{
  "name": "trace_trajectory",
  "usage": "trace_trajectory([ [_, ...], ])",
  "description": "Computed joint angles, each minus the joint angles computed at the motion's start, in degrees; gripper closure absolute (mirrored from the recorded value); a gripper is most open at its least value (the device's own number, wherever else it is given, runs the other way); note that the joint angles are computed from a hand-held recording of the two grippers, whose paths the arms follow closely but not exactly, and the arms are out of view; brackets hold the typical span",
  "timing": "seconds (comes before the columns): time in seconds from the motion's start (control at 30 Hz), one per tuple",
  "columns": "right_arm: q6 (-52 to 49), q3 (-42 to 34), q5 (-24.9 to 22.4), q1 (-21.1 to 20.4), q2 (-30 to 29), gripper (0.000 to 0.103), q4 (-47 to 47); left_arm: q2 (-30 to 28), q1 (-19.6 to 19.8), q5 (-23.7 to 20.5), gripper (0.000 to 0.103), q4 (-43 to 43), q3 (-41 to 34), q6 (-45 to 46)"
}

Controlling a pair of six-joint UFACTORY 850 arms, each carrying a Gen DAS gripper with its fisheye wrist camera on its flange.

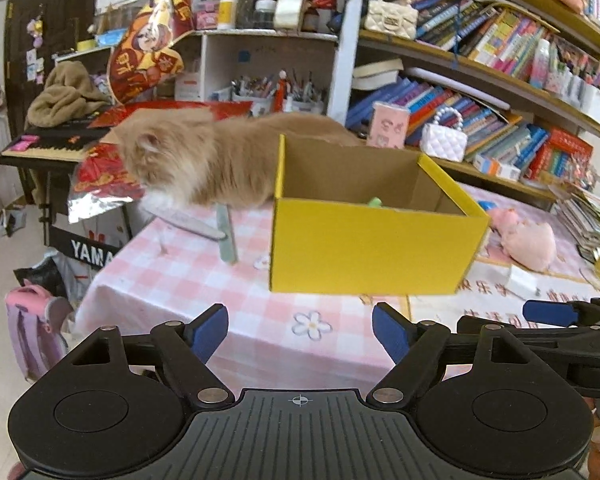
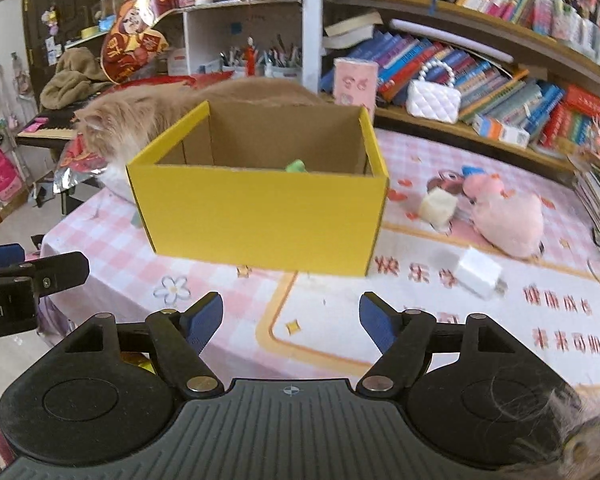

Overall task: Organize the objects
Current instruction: 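Lift both tools out of the box and move toward the plug and pig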

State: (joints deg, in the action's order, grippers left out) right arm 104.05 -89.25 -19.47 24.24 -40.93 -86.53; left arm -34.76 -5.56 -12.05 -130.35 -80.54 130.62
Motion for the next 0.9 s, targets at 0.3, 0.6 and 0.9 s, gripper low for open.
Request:
trace_trajectory([
  [0.3, 3.7, 4.5, -2.6, 0.4, 2.6, 0.029, 1.0, 0.2, -0.5, -1.9, 0.022, 6.7, 0.8, -3.7],
  [0.6, 8.3, 7.2, -5.4, -0.9, 4.2, 0.026, -0.9, -1.9, -2.5, -3.3, 0.020, 15.6, -2.2, -9.9],
  [0.9, 7.2, 9.5, -6.2, -4.5, 5.8, 0.025, 1.0, -6.3, -6.4, -3.3, 0.018, 31.3, -9.4, -26.3],
])
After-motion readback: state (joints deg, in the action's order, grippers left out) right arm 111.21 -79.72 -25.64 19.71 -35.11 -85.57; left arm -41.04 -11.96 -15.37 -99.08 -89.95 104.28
